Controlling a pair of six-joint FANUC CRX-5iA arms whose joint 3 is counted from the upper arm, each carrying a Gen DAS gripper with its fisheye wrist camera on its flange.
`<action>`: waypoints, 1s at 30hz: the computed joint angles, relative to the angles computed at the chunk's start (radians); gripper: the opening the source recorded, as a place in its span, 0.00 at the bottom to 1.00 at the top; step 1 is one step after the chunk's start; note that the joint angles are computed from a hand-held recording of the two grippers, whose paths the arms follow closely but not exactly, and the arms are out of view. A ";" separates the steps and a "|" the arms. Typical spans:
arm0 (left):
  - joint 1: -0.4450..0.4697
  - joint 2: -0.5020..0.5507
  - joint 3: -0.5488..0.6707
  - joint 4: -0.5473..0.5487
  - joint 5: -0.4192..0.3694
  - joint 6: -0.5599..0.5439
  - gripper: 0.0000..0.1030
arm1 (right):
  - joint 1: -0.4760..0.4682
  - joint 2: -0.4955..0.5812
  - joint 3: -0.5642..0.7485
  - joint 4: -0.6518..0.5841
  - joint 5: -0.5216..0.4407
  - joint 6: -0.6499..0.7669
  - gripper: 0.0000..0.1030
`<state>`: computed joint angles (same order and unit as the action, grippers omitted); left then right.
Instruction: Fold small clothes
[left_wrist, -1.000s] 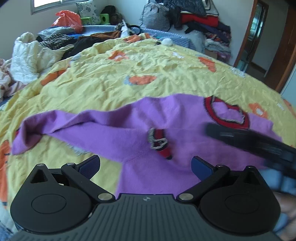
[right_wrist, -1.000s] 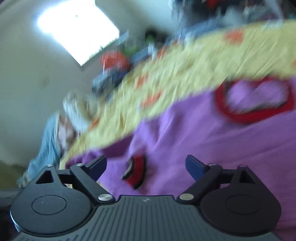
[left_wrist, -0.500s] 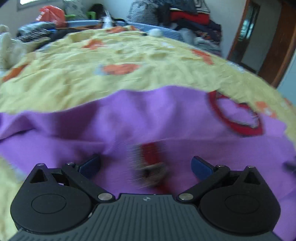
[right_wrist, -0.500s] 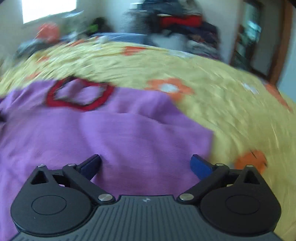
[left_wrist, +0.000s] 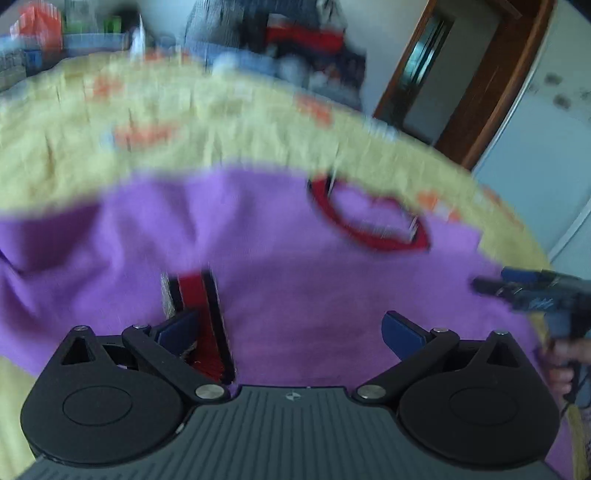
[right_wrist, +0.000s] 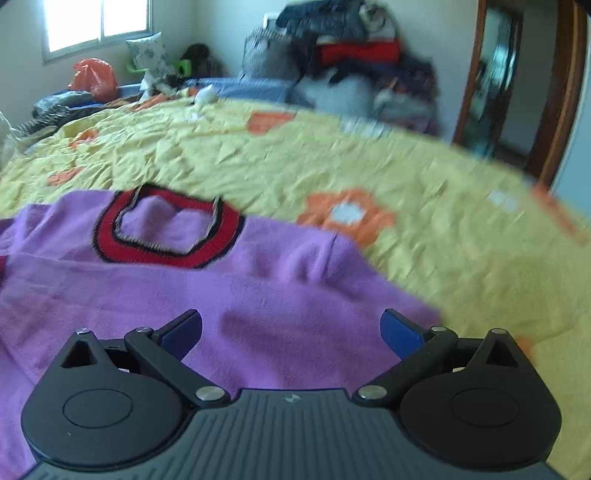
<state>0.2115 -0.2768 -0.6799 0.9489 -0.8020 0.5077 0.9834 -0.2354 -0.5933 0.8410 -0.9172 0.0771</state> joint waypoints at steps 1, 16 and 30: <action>0.007 0.002 -0.004 0.008 -0.003 -0.023 1.00 | 0.009 0.004 -0.003 -0.014 -0.038 0.009 1.00; 0.081 0.020 0.044 -0.033 -0.117 0.034 1.00 | 0.079 0.026 -0.002 0.023 -0.085 -0.092 1.00; 0.526 -0.114 -0.037 -0.066 0.179 -0.349 1.00 | 0.183 0.042 0.007 0.050 -0.106 -0.204 1.00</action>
